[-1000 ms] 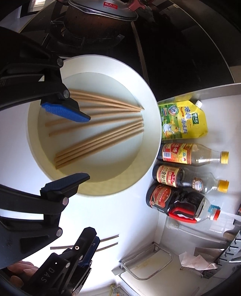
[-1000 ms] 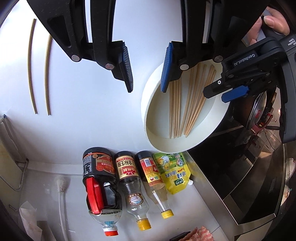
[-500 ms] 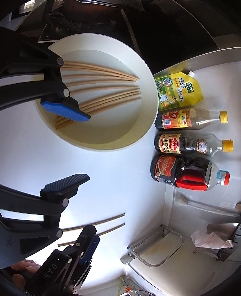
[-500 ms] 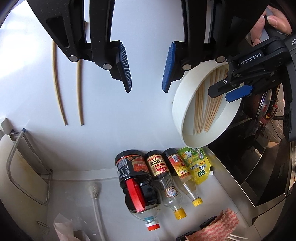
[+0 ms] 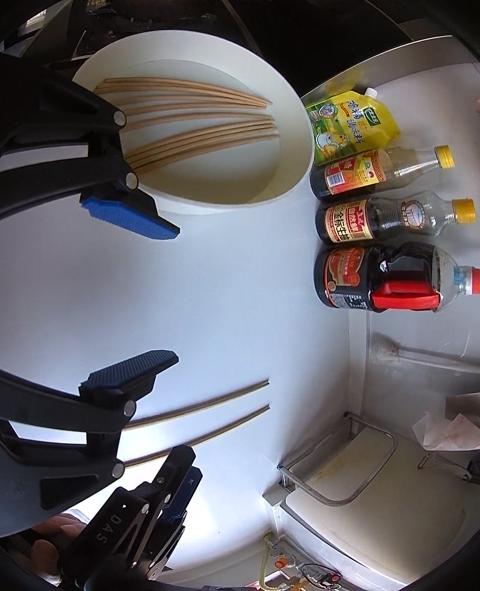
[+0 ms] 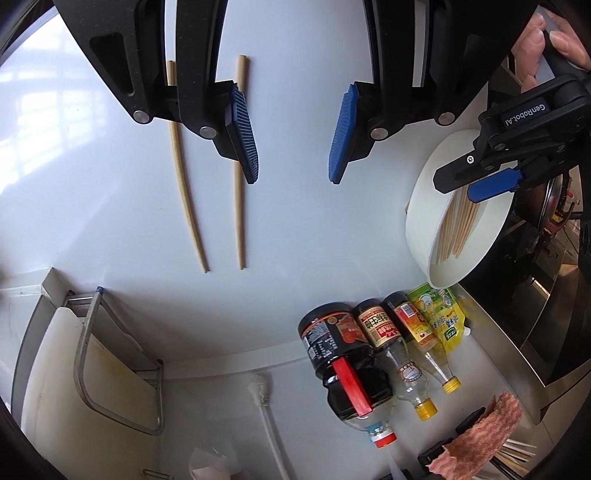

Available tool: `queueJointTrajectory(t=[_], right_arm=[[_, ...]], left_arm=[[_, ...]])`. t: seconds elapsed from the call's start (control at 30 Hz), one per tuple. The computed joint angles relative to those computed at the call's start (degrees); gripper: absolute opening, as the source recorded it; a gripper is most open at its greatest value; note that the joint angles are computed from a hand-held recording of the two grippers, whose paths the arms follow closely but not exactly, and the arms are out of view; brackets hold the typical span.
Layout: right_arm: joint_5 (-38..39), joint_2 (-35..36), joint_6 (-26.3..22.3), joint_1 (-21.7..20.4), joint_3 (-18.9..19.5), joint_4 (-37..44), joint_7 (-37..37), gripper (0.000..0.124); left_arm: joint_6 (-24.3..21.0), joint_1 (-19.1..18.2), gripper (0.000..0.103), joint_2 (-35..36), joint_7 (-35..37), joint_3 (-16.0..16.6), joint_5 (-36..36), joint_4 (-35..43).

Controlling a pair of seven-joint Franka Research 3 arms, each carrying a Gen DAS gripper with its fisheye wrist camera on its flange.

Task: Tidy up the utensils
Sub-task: 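Move the right tool back toward the last two chopsticks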

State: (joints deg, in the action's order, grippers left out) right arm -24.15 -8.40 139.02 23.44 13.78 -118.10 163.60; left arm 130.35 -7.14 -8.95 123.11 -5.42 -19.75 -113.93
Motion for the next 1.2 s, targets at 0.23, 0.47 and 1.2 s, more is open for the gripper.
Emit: queueJointTrajectory(t=[0.23, 0.47, 1.2], right_arm=[[1.2, -3.8, 0.4, -1.4, 0.0, -5.5, -0.1, 0.041], [2.5, -6.7, 2.1, -3.8, 0.4, -10.9, -0.7, 0.043], [-1.9, -2.5, 1.5, -5.3, -0.5, -12.5, -5.9, 0.044]], left_arm=[[0.8, -1.4, 0.063, 0.2, -1.4, -1.4, 0.5, -1.4], [3.2, -3.1, 0.065, 0.9, -4.1, -2.7, 2.2, -2.7], [7.0, -5.5, 0.066, 4.5, -11.6, -5.2, 6.1, -3.9]])
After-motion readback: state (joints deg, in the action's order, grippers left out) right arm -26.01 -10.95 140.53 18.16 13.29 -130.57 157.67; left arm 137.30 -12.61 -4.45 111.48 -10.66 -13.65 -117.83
